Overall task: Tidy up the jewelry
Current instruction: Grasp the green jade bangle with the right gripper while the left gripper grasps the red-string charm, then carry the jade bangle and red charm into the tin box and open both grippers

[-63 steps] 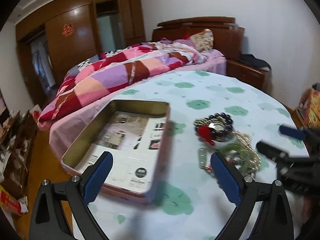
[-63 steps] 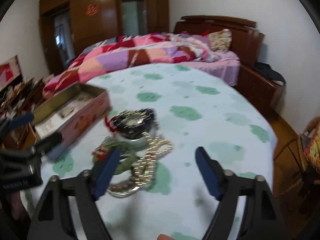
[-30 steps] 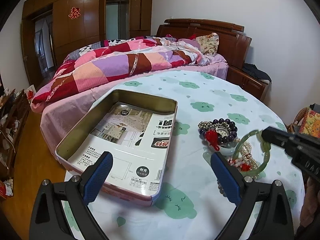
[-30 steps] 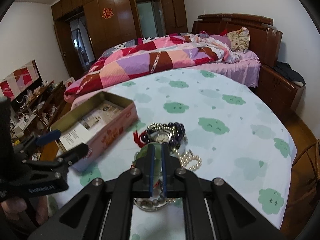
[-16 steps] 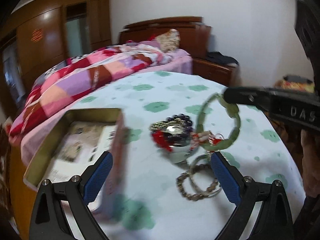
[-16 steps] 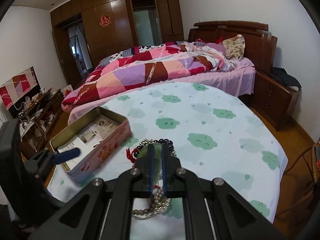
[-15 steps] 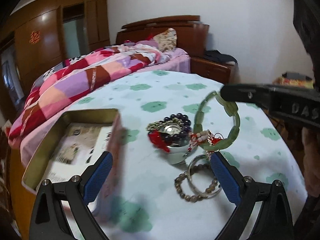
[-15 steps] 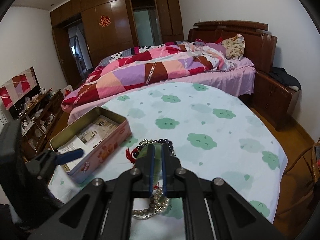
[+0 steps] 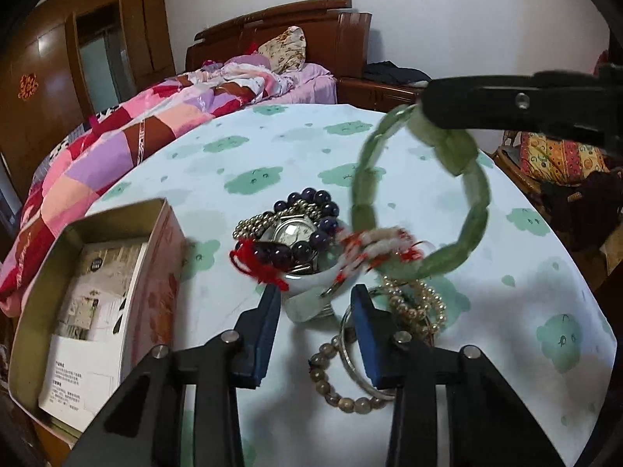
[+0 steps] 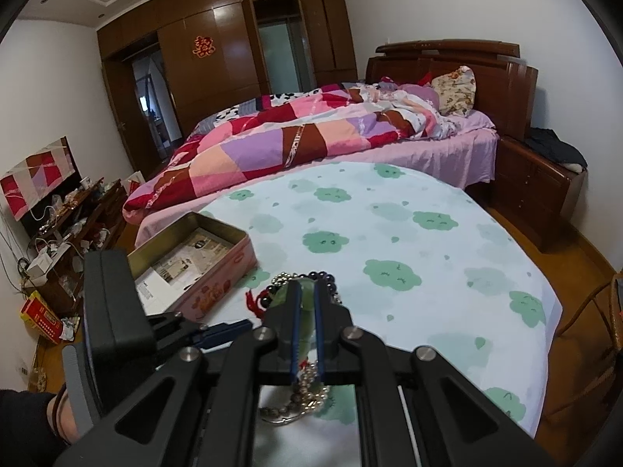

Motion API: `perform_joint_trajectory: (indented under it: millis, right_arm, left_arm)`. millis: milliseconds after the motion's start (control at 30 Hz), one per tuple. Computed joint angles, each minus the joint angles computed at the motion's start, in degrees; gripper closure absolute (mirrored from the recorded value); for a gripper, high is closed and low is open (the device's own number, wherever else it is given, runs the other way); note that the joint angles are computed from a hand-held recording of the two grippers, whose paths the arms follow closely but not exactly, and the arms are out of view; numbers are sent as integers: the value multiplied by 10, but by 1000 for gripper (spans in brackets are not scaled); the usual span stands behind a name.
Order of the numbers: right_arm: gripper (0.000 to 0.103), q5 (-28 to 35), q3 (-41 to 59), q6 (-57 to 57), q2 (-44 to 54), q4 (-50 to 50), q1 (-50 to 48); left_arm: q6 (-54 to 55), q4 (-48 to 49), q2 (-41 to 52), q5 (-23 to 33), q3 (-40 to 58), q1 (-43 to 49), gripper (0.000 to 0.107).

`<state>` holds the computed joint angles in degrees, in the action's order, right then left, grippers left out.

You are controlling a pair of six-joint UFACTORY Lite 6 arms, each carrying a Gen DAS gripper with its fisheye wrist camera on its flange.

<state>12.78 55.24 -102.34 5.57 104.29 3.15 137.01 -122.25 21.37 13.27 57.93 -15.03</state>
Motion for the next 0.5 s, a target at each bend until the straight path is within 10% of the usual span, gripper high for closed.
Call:
perform_joint_trajectory:
  millis: [400,500]
  right_arm:
    - [95,14,-7,13,-6,-21,-5]
    - [95,10,-8,7,-1,-17,-3]
  left_arm:
    - [-88,84,24,13,30,13,68]
    - [-135,129,23,19,34,22,99]
